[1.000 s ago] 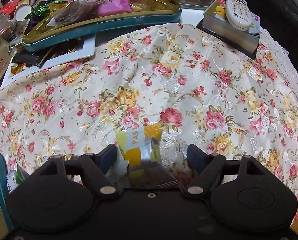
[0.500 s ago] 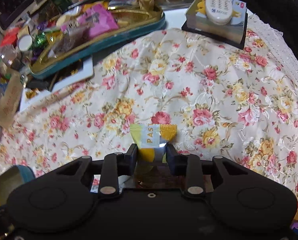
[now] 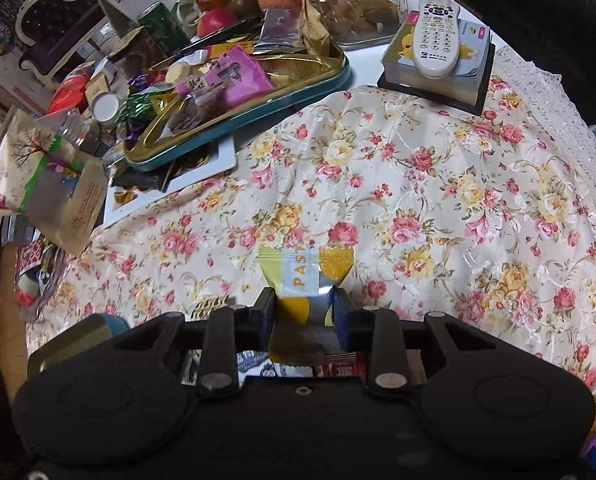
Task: Organize snacks
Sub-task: 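Lift the yellow PAST candy off the cloth with the right gripper, then grasp the gold heart-patterned packet with the left gripper while the right holds the PAST candy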
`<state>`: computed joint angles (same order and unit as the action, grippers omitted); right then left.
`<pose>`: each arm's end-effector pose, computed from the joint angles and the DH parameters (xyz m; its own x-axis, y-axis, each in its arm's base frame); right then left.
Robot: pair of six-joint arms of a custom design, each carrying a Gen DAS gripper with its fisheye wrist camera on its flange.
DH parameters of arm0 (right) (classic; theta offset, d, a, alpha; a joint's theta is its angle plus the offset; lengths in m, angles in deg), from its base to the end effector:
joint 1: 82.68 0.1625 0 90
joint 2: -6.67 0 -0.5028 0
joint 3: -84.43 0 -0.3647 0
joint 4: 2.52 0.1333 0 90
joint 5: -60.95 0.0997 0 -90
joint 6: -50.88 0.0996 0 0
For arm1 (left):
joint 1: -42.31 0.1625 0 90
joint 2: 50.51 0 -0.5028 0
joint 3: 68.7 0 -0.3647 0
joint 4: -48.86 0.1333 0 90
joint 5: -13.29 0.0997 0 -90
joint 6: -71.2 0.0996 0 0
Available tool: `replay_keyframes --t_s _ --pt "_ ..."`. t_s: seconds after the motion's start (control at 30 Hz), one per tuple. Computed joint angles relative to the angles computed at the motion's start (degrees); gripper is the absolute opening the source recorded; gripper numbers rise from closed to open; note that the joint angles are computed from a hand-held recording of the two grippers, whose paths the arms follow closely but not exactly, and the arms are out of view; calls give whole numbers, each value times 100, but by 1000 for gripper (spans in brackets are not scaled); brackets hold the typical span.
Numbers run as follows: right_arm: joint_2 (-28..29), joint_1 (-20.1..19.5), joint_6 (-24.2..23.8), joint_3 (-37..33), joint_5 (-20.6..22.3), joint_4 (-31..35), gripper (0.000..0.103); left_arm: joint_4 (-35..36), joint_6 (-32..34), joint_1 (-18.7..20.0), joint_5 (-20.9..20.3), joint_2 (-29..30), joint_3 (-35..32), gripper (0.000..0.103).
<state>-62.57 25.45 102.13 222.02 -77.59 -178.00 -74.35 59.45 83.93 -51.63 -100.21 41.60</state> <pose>0.1888 -0.3880 0.2600 -0.6688 0.7106 0.2186 0.3582 0.5655 -0.7429 -0.2955 -0.4974 0.1023 -0.5814 0.6696 -0.4622 0.5570 0.7416 0.3738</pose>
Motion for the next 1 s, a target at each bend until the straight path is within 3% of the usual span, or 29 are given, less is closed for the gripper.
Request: replay_keyframes --t_s 0.13,0.27,0.5,0.6,0.7,1.0 --pt "-52 68 -38 58 145 -36 32 -240 796 -125 272 -66 316 45" --pt "-85 96 -42 73 241 -98 32 -1314 1860 -357 870 -45 933 47" --pt "-94 73 -17 65 359 -125 32 -2307 2819 -400 815 63 1162 47" --pt "-107 69 3 81 419 -143 32 -2317 2929 -376 719 132 1102 47" --pt "-146 84 -9 115 471 -198 32 -1798 2780 -239 312 130 832 48" --pt "-252 174 82 204 404 -338 32 -1000 1111 -6 -249 343 79 49"
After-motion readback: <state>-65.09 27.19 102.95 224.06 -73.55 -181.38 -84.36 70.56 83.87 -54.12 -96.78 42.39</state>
